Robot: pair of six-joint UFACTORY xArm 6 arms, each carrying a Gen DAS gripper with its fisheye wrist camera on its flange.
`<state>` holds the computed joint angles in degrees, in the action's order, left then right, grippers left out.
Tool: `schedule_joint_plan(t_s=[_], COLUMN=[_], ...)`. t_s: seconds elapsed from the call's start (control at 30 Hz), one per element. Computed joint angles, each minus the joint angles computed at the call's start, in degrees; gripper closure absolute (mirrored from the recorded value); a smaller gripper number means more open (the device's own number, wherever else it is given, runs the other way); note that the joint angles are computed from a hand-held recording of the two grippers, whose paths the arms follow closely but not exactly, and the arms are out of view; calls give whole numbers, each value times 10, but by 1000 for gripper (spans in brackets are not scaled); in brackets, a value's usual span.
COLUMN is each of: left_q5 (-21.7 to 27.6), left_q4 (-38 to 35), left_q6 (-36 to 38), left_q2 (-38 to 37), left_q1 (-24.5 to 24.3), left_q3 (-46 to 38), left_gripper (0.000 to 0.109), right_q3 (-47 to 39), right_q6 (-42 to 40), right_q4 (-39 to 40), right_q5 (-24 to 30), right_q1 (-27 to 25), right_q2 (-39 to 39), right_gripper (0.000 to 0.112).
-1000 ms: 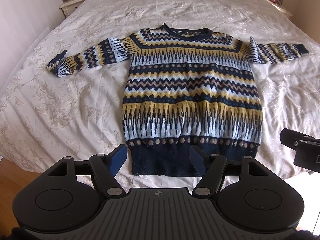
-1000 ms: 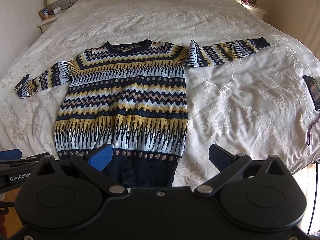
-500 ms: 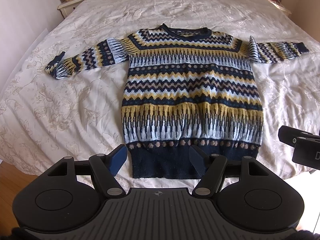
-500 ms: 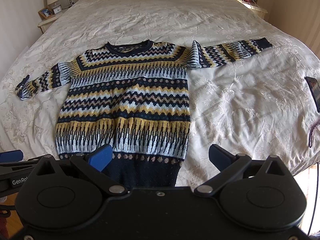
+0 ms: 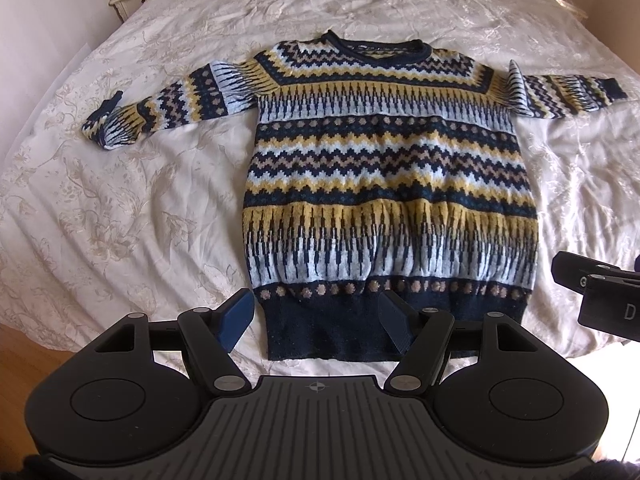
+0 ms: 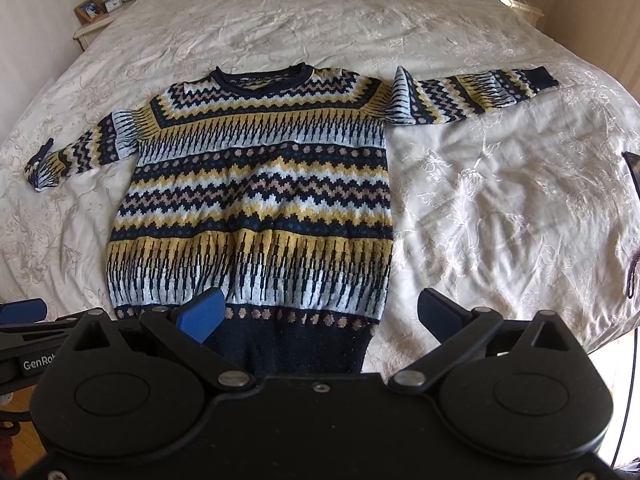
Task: Fold small clothes
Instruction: 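Move both grippers open toward the spread sweater, then grasp the navy cuff of the sleeve nearest the right gripper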
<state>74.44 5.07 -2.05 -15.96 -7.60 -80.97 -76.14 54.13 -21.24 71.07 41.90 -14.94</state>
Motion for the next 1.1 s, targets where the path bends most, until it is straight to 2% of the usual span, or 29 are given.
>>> schedule_joint_plan(t_s=[0.37,0.5,0.63,0.9,1.0,1.1], left_q5=[27,37,37,0,24,53], left_q4=[-8,-18,-22,-28,-32,-37], left_q6=[14,19,38,101,117,115], left_q2=[67,113,176,304,370,425], left_q1=[11,18,24,30,31,29], left_q3=[-51,-95,-166,-320,-413,-497], left_gripper=[41,44,48,50,53,55], right_q3=[-31,-53,-78,-163,-180,-191], right_q6=[-33,-40,-25,24,27,19], right_q4=[47,57,48,-15,-32,-32], right_q5=[-4,-4,-19,-28,-34,-42], right_q1=[-32,-51,-77,-124,-140,-161], right_q2=[53,80,102,164,178,188], right_gripper=[10,11,11,13,13,19])
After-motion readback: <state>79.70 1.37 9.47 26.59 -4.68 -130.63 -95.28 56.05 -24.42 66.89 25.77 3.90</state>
